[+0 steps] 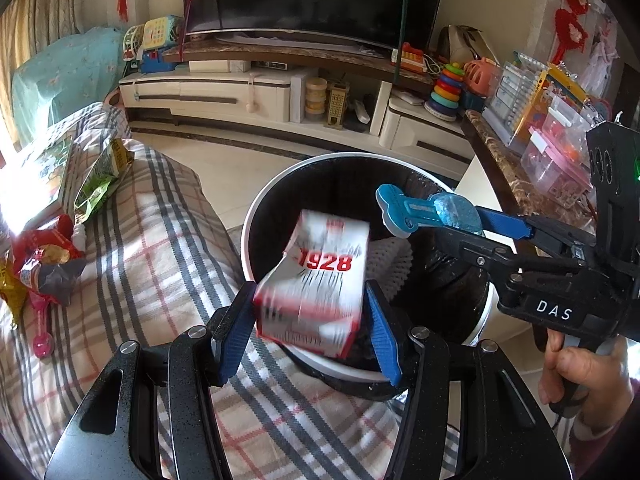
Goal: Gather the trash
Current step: 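Open both tools to drop the carton and paddle into the bin, then move both open tools back over the bed toward the snack bags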
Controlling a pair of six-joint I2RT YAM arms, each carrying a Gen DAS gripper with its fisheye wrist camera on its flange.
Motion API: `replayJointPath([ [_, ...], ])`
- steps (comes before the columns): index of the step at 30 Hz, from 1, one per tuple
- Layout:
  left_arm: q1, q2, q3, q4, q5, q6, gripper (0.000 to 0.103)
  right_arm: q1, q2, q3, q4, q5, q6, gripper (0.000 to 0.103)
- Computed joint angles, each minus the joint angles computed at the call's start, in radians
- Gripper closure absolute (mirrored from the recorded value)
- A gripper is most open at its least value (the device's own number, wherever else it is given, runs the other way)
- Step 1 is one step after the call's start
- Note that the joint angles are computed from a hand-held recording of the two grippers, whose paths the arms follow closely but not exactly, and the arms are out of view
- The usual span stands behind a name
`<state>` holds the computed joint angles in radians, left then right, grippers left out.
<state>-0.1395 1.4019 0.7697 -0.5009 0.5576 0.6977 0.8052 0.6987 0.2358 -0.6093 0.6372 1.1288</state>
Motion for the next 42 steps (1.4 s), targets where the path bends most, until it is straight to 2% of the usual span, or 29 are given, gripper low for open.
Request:
replayJointPath([
  [2,-0.007,0.001,0.004,0.001,-0.005,-0.005,0.048,0.000,-0.003,-0.001,0.000,0.000,-0.002,0.037],
  [4,-0.004,-0.001,0.003,-0.003,-0.001,-0.003,0.041,-0.013,-0.018,-0.003,-0.002,-0.012,-0.013,0.037],
  [5,0.001,-0.007,-0.003,-0.001,0.000,0.000,0.036,-0.019,-0.028,-0.003,-0.006,-0.017,-0.018,0.034],
  [7,0.024,-0.025,-0.019,-0.001,0.013,0.015,0.034,-0.002,-0.040,-0.001,-0.018,-0.008,0.001,0.025],
  [11,0.106,-0.044,-0.040,-0.026,0.051,0.081,0.031,0.078,-0.016,0.019,-0.039,0.031,0.076,0.021],
  [15,0.216,-0.039,-0.045,-0.060,0.091,0.153,0.031,0.179,0.042,0.042,-0.017,0.074,0.157,0.008],
  [19,0.339,-0.007,-0.024,-0.097,0.133,0.222,0.030,0.274,0.160,0.076,0.039,0.113,0.236,0.008],
  [24,0.483,0.068,0.031,-0.133,0.167,0.303,0.028,0.355,0.291,0.127,0.129,0.151,0.278,0.006],
  [26,0.538,0.114,0.065,-0.145,0.175,0.336,0.027,0.368,0.328,0.147,0.166,0.159,0.265,0.005],
  [32,0.635,0.240,0.156,-0.138,0.160,0.342,0.026,0.366,0.428,0.196,0.313,0.158,0.163,0.003],
  [42,0.726,0.410,0.332,-0.152,0.155,0.331,0.026,0.271,0.706,0.313,0.578,0.039,-0.022,0.003],
])
